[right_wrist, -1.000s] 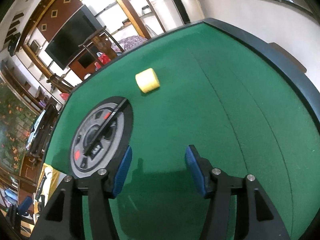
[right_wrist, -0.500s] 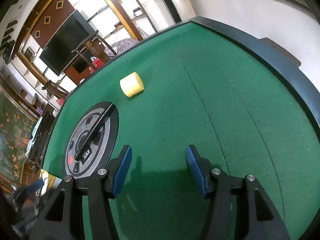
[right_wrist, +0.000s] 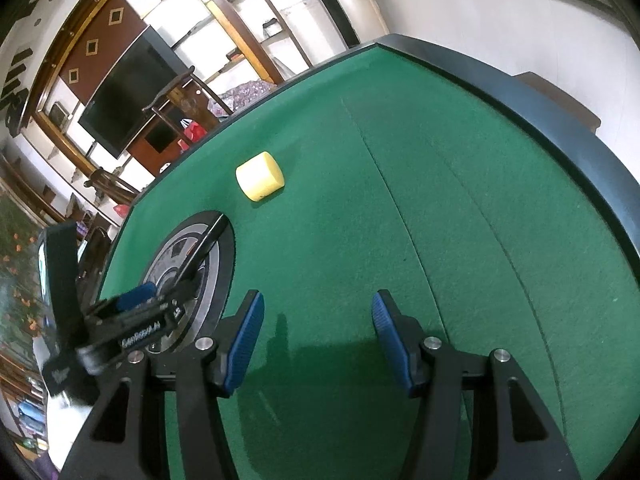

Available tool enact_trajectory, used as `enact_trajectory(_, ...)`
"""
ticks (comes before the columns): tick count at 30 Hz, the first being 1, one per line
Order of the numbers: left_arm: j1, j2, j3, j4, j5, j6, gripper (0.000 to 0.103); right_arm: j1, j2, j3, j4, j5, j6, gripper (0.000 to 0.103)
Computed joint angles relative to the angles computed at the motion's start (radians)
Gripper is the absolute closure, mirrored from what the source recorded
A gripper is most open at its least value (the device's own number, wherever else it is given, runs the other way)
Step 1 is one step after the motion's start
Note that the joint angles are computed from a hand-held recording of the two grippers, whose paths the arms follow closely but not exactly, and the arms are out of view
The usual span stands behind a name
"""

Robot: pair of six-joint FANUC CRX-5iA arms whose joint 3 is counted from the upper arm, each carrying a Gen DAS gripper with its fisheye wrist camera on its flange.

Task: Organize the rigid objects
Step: 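Grasp the black marker on the disc with the left tool while the right tool grasps the yellow tape roll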

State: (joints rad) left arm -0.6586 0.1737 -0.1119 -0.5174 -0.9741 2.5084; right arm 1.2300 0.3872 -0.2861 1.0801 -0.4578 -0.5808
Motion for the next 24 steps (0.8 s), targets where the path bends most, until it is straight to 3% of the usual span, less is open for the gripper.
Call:
enact_trajectory(1, 0.011, -0.017, -0.022, 0.033, 0.036, -0.032, 0.060, 0.001, 0.002, 0.002, -0.006, 0.000, 0.007, 0.048)
enact_trajectory(2, 0.019, -0.039, -0.045, 0.064, 0.063, -0.065, 0.081, 0.002, 0.004, 0.007, -0.016, -0.002, 0.017, 0.048)
enact_trajectory(3, 0.009, -0.043, -0.047, 0.063, 0.056, -0.070, 0.088, 0.004, 0.006, 0.011, -0.025, -0.005, 0.027, 0.048)
enact_trajectory(10, -0.045, -0.169, -0.168, 0.068, 0.110, -0.013, 0.089, 0.006, 0.014, 0.022, -0.051, -0.015, 0.067, 0.048)
enact_trajectory(16, -0.196, -0.335, -0.264, 0.052, 0.116, 0.097, 0.089, -0.002, 0.015, 0.008, 0.008, -0.001, 0.025, 0.045)
enact_trajectory(19, -0.230, -0.410, -0.317, 0.089, 0.159, 0.107, 0.089, -0.001, 0.017, 0.004, 0.038, 0.000, 0.004, 0.040)
enact_trajectory(24, -0.297, -0.494, -0.384, 0.085, 0.186, 0.171, 0.089, -0.031, 0.020, 0.027, 0.019, 0.077, -0.010, 0.039)
